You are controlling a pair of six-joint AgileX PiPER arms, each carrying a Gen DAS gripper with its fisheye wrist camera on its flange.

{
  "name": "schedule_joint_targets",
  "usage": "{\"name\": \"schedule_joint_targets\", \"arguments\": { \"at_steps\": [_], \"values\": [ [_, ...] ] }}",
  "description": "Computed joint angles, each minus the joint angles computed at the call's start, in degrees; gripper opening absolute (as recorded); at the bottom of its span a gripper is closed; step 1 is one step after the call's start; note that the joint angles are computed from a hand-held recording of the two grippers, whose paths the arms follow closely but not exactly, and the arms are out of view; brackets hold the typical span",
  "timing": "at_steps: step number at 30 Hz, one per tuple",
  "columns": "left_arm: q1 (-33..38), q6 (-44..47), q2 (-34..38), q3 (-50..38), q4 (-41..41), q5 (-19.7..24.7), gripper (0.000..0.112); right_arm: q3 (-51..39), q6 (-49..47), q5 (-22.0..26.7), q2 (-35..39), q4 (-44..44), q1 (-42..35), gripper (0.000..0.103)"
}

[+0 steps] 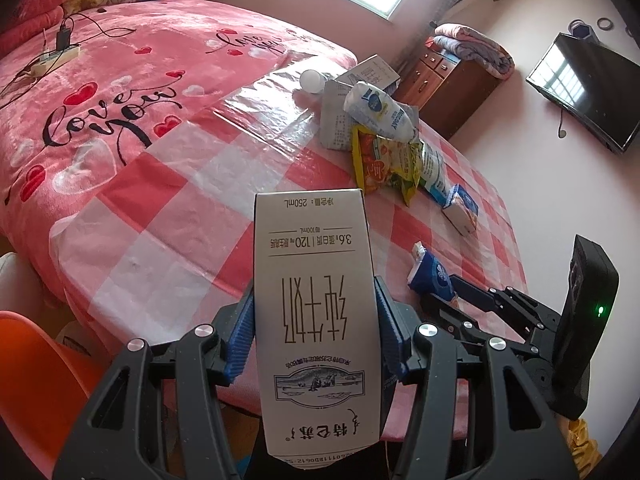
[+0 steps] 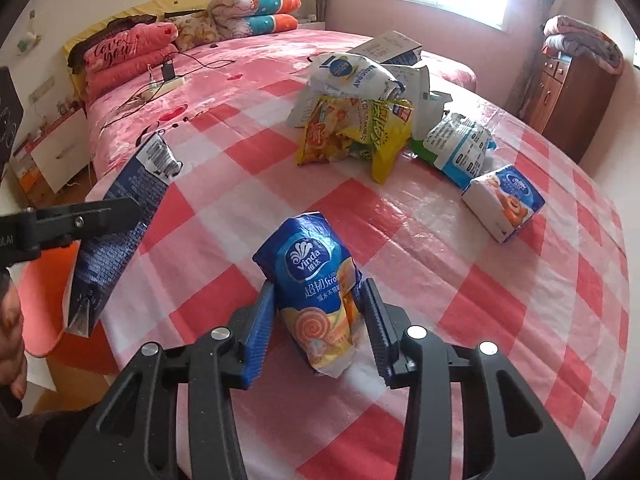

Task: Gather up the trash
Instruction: 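Grasp the blue Vinda tissue pack with the right tool while the left tool holds the carton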

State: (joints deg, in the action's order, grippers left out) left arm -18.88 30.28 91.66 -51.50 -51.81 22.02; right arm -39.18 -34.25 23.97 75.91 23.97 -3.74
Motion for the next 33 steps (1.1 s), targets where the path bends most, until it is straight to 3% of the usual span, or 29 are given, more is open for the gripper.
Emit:
{"name": "schedule_joint_targets", "arguments": {
  "at_steps": [4, 9, 12, 14, 22, 33],
  "values": [
    [0.26, 1.48, -1.09, 1.43, -1.03, 0.05, 0.056, -1.18, -4.41, 3.46, 1.06, 5.64, -1.66, 0.061],
    [1.11, 3.22, -2.73, 3.31, -2.50, -0.09, 0.056, -1.67, -6.56, 1.48, 3.61, 6.63, 0.05, 0.072],
    [1.80, 3.96, -3.58, 4.19, -3.11, -0.12, 0.056, -1.01, -4.70, -0.64, 3.48, 3.82, 2.12, 0.073],
    [2.46, 4.90, -3.85, 4.64, -3.98, 0.06, 0.056, 0.15, -2.83, -2.63, 2.78, 1.34, 3.42, 0.065],
    [3.19, 7.02, -3.89, 5.37, -6.13, 0.28, 0.056, 1.20, -2.39, -1.76, 0.59, 4.26, 1.79, 0.042],
    [3.86, 10.11, -3.83, 6.27, -9.15, 0.69, 0.056, 2.12, -5.27, 1.50, -2.17, 9.26, -1.92, 0.034]
  ]
}}
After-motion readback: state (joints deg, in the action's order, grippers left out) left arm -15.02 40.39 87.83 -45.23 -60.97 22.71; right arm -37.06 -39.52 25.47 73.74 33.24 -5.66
